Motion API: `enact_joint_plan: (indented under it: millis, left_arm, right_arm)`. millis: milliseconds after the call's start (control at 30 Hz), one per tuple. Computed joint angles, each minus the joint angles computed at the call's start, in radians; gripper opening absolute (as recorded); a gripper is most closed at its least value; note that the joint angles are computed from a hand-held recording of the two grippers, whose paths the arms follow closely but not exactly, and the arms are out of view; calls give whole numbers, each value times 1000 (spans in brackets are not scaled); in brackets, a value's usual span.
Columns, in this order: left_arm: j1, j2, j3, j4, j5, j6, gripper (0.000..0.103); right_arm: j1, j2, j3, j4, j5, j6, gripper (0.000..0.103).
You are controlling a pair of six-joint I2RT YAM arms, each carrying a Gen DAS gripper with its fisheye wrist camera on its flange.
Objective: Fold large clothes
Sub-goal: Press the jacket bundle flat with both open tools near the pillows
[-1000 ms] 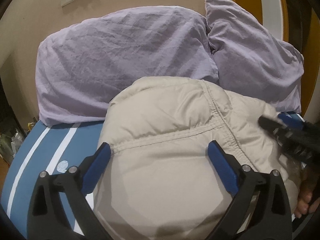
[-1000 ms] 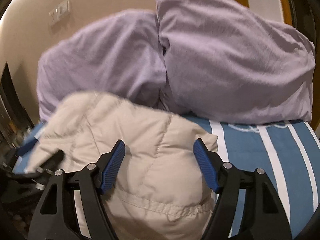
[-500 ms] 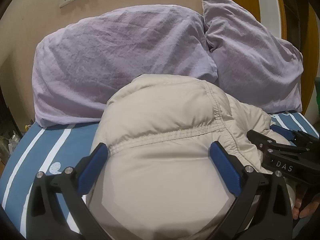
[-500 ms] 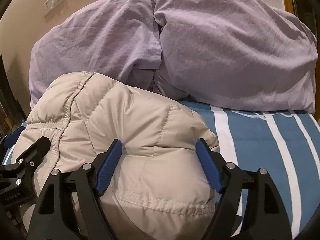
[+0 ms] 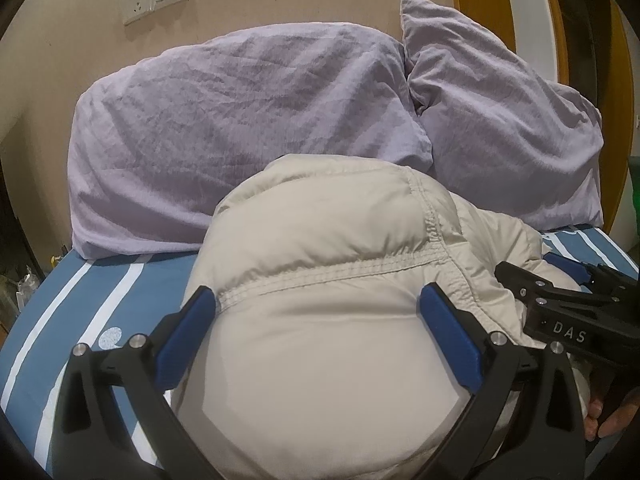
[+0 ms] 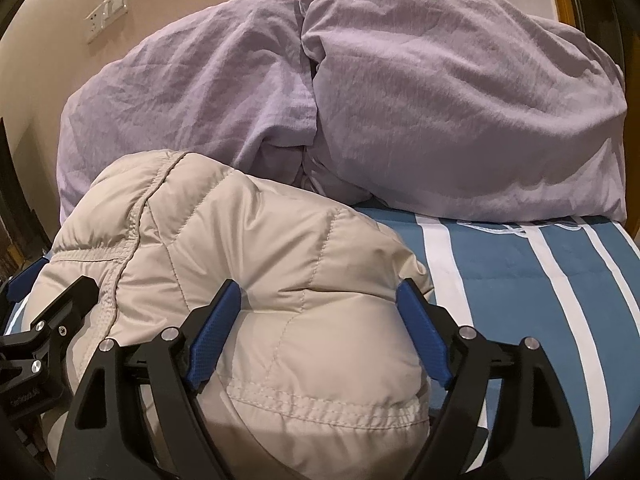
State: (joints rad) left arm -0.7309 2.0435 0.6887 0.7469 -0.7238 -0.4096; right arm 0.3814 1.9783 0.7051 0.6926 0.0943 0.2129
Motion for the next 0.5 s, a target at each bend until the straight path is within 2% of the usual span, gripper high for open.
enact_joint_plan:
  millis: [500]
  left_arm:
    - [-1, 7, -7, 24, -5, 9, 101]
  right_arm:
    - [4, 3, -7, 18, 12, -14, 83]
